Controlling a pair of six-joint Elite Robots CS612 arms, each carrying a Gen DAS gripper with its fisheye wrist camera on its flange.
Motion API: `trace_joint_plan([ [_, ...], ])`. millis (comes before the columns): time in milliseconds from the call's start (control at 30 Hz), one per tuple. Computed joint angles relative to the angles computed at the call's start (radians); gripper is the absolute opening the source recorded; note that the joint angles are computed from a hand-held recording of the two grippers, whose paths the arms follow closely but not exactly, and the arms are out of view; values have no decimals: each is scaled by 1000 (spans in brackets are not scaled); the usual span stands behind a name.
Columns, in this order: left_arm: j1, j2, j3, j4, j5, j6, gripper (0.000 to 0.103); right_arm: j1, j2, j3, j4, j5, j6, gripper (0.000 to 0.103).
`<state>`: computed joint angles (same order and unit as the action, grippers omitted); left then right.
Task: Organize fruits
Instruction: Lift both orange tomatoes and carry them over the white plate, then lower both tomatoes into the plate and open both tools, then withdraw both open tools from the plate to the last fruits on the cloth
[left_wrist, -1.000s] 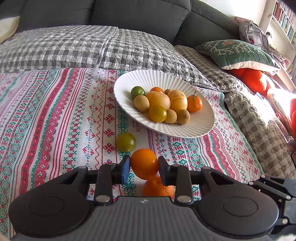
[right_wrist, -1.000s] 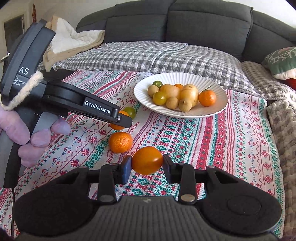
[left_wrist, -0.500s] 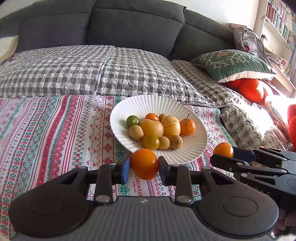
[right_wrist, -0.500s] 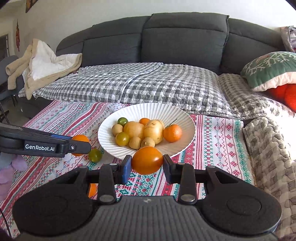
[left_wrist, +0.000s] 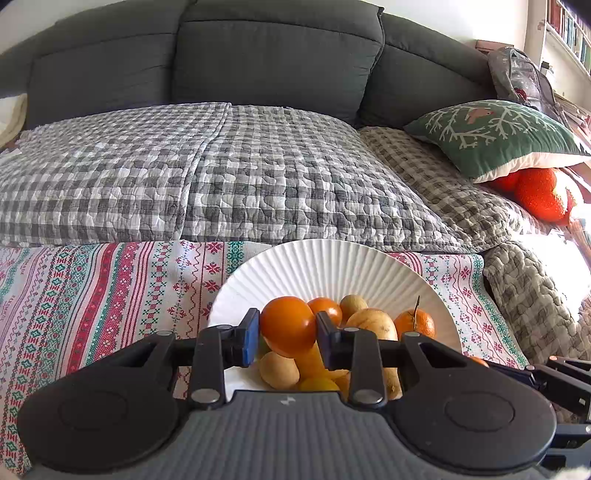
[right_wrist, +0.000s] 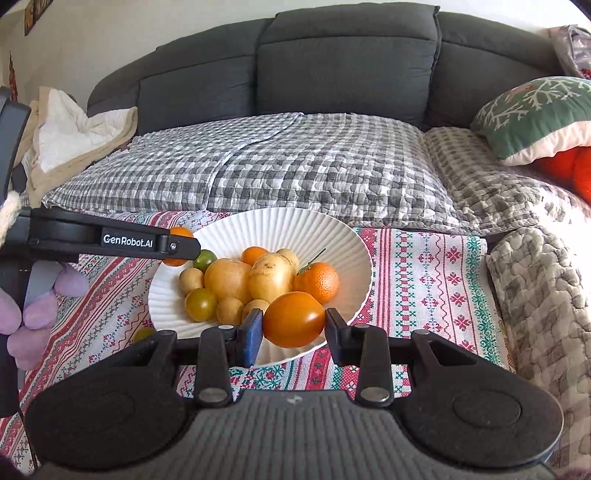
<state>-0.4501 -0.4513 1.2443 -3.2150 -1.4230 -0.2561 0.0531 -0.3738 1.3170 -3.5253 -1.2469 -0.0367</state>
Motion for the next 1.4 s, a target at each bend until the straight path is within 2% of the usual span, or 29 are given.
trace_joint_plan([
  [133, 3, 29, -70, 64, -4, 5, 30, 2, 5, -10, 23, -14, -6, 33],
  [333, 1, 56, -121, 118, 18, 9, 30, -1, 8, -16, 22, -19, 16, 33],
  [600, -2, 63, -128, 123, 36, 22, 32, -1, 12, -22, 17, -5, 20, 34],
  [633, -4, 63, -126, 117, 40, 27, 35, -1, 11, -21, 13, -4, 21, 37],
  [700, -4, 56, -114, 104, 44, 30, 43, -2, 10, -18, -2, -5, 28, 49],
  [833, -1, 31, -69, 65, 36, 12, 55, -6, 5, -7, -13, 8, 62, 55],
  [1233, 9, -45, 94, -28, 37, -34, 74, 3, -30, 44, 21, -37, 52, 69],
  [1400, 6, -72, 162, -61, 51, -40, 78, 11, -45, 76, 25, -36, 18, 74],
])
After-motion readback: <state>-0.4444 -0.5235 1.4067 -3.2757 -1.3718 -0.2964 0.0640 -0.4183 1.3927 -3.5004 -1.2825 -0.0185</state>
